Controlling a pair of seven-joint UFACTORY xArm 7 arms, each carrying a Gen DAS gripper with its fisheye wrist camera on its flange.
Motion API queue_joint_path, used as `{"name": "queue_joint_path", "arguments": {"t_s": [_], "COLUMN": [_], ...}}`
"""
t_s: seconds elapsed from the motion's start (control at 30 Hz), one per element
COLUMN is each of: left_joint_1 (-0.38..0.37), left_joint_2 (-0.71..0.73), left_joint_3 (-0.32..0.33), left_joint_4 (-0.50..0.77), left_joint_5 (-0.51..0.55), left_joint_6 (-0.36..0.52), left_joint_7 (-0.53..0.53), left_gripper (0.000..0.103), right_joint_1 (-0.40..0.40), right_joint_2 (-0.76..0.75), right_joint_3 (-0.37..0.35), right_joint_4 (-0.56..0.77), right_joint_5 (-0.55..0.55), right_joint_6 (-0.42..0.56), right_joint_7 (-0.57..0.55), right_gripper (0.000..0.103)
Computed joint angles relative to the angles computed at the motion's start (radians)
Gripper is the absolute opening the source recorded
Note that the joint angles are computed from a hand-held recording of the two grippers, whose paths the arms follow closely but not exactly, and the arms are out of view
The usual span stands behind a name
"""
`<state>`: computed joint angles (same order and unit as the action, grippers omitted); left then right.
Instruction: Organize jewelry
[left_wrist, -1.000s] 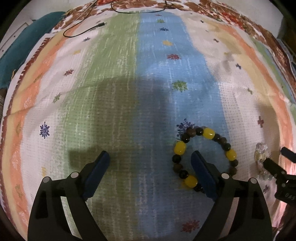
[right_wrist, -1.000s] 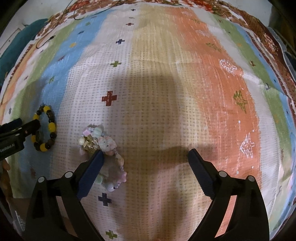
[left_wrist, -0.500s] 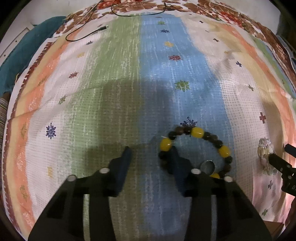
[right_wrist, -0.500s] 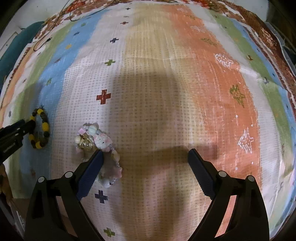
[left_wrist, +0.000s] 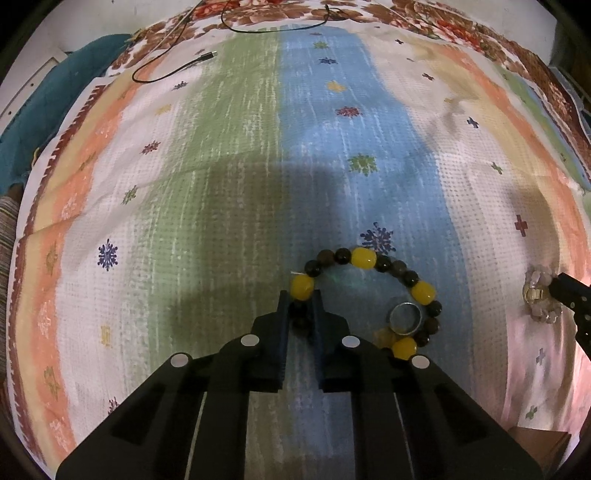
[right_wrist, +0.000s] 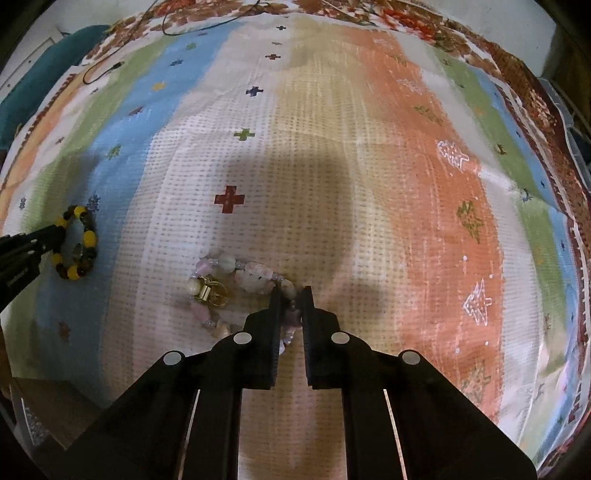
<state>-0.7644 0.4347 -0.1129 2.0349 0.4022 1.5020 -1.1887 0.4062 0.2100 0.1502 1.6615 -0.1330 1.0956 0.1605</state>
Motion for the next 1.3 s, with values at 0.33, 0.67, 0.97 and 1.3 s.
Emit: {"name": "queue_joint_path", "arguments": {"t_s": [0.33, 0.67, 0.97, 1.3], "left_joint_1": [-0.034, -0.068, -0.146, -0.194], "left_joint_2": [-0.026, -0.018, 0.051, 0.06], "left_joint_3": [-0.007, -0.007, 0.033, 0.06], "left_joint_4": [0.025, 0.123, 0.296, 0.344], "left_joint_5": [0.03, 0.059, 0.091, 0.101], "left_joint_6": [0.033, 0.055, 0.114, 0.137], "left_joint_7": [-0.02, 0.005, 0.037, 0.029], "left_gripper": [0.009, 0.009, 0.009, 0.009], "right_joint_1": [0.008, 0.009, 0.01, 0.009], "right_joint_2": [-0.041, -0.117, -0.17, -0.184], "right_joint_3": [0.017, 0.034, 0.047, 0.052], "right_joint_4": [0.009, -0.029, -0.055, -0.071], "right_joint_5": [0.032, 0.081, 0.107, 0.125], "right_joint_6": [-0.031, -0.048, -0.065, -0.031], "right_joint_7": [-0.037, -0.063, -0.056, -0.067], "right_gripper": [0.009, 0.009, 0.005, 0.004]}}
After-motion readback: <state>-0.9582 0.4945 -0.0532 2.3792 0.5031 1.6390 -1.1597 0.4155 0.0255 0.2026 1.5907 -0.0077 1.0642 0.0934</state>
